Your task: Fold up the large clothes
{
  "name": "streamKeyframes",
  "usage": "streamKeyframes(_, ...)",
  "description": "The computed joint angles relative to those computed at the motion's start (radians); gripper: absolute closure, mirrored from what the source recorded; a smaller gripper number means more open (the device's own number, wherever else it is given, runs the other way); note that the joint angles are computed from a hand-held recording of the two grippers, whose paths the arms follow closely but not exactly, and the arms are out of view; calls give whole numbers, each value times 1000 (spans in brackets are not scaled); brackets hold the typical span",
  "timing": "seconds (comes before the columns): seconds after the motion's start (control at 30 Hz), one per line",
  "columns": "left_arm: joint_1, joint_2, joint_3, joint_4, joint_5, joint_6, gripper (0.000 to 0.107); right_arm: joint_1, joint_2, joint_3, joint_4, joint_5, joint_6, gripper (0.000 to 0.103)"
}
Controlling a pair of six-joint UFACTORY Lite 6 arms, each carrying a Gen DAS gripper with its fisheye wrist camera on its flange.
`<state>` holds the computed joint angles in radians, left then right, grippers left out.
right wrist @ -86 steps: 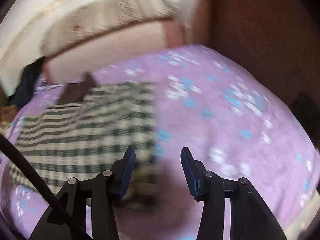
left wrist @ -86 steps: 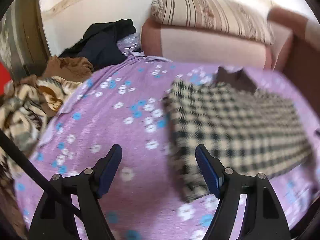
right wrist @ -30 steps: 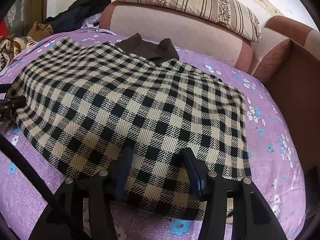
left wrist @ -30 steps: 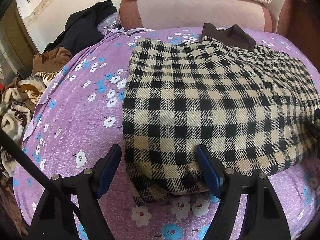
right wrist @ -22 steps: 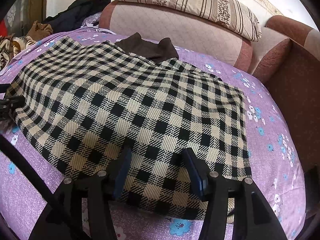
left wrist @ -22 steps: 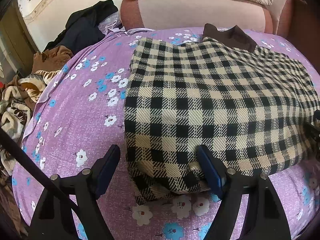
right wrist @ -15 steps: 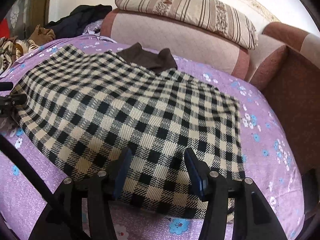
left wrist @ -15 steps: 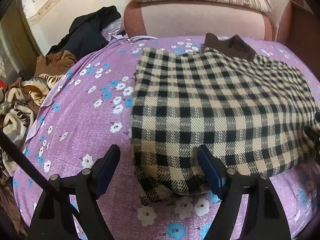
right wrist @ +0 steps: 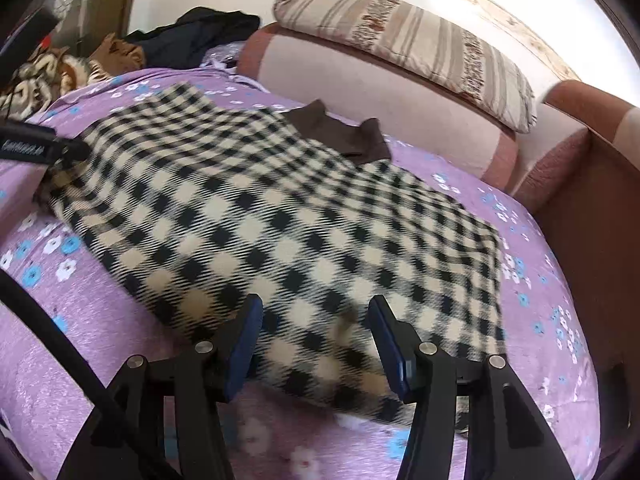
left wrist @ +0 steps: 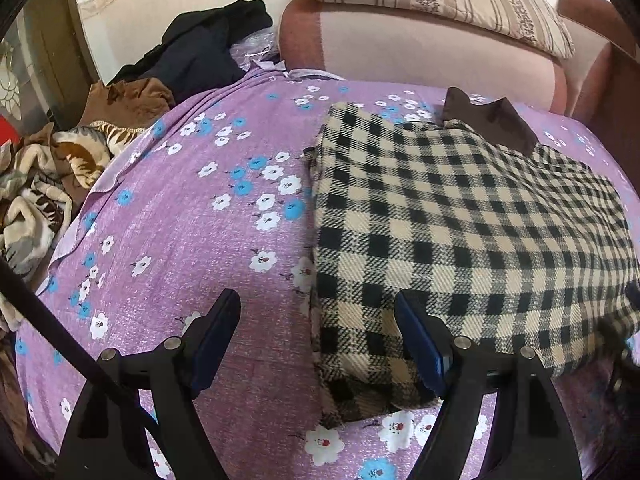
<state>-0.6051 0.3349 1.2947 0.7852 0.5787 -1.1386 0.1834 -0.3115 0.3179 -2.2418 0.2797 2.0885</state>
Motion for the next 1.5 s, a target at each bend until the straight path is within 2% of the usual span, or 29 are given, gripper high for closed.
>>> streamKeyframes(0.13, 39, 16, 25, -72, -25, 57, 29, 166, 47, -1, 178, 111, -89, 45)
streamKeyframes(0.33, 128, 14, 46, -178, -68, 148, 29, 285, 18, 16, 299, 105, -152, 45)
streamKeyframes(0.5, 240, 33, 78, -443, -136, 370, 29, 481, 168, 101, 333, 161, -111, 45)
streamKeyframes(0.63, 286, 55, 109, -563, -152, 491, 29, 606, 302, 186, 333, 212, -68, 45)
streamKeyframes(0.77, 327, 136, 196, -810, -167, 753, 29, 692, 430, 285, 348, 305, -106, 45)
streamKeyframes(0.9, 364, 261, 337, -1105, -133, 1054, 29, 714, 536, 402, 385, 340, -192, 45)
streamKeyframes(1.07, 390, 407, 512, -1251, -73, 1198, 29, 723, 653, 536, 427, 372, -277, 45)
streamKeyframes(1.5, 389, 667, 881, -1224, 47, 1174, 27, 721, 827, 757, 513, 404, -416, 45)
